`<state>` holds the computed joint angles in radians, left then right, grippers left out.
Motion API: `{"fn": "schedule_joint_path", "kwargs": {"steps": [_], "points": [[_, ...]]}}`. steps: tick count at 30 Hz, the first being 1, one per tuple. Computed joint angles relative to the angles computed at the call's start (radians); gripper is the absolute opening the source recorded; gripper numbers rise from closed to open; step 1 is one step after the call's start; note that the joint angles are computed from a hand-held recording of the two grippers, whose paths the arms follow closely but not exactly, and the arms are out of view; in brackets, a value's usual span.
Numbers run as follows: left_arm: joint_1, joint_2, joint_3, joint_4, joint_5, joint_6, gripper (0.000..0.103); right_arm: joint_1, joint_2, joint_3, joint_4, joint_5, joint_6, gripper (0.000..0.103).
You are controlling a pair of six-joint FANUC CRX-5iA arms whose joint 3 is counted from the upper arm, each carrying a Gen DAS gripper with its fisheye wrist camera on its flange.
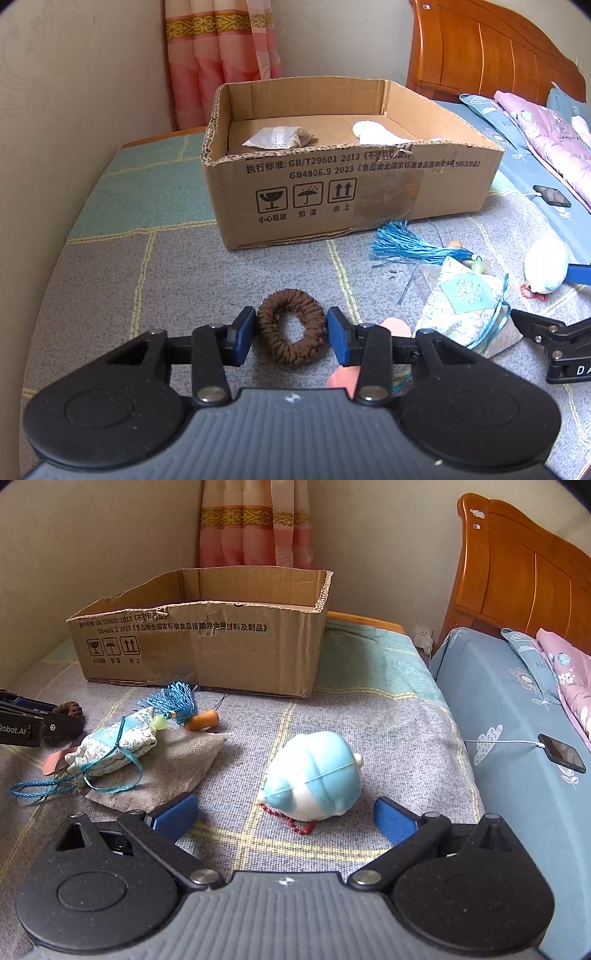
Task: Organize soft objects
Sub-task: 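Close the left tool on the brown scrunchie while the right grasps the ball toy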
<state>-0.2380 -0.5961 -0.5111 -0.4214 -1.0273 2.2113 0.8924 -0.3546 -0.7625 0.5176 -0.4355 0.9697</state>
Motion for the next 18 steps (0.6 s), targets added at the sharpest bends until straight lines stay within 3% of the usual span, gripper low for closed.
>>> {"fn": "schedule_joint_path", "kwargs": {"steps": [5, 13, 18], "points": [[0.009, -0.008, -0.007, 0.009, 0.006, -0.007, 0.041, 0.002, 0.003, -0.007, 0.049, 0.005, -0.019, 0.102], [0.035, -0.022, -0.019, 0.047, 0.018, -0.055, 0.041, -0.005, 0.012, -0.019, 0.179, -0.001, -0.155, 0.081], [0.050, -0.030, -0.025, 0.075, 0.022, -0.091, 0.036, -0.001, 0.020, -0.011, 0.204, -0.032, -0.188, 0.059]]}}
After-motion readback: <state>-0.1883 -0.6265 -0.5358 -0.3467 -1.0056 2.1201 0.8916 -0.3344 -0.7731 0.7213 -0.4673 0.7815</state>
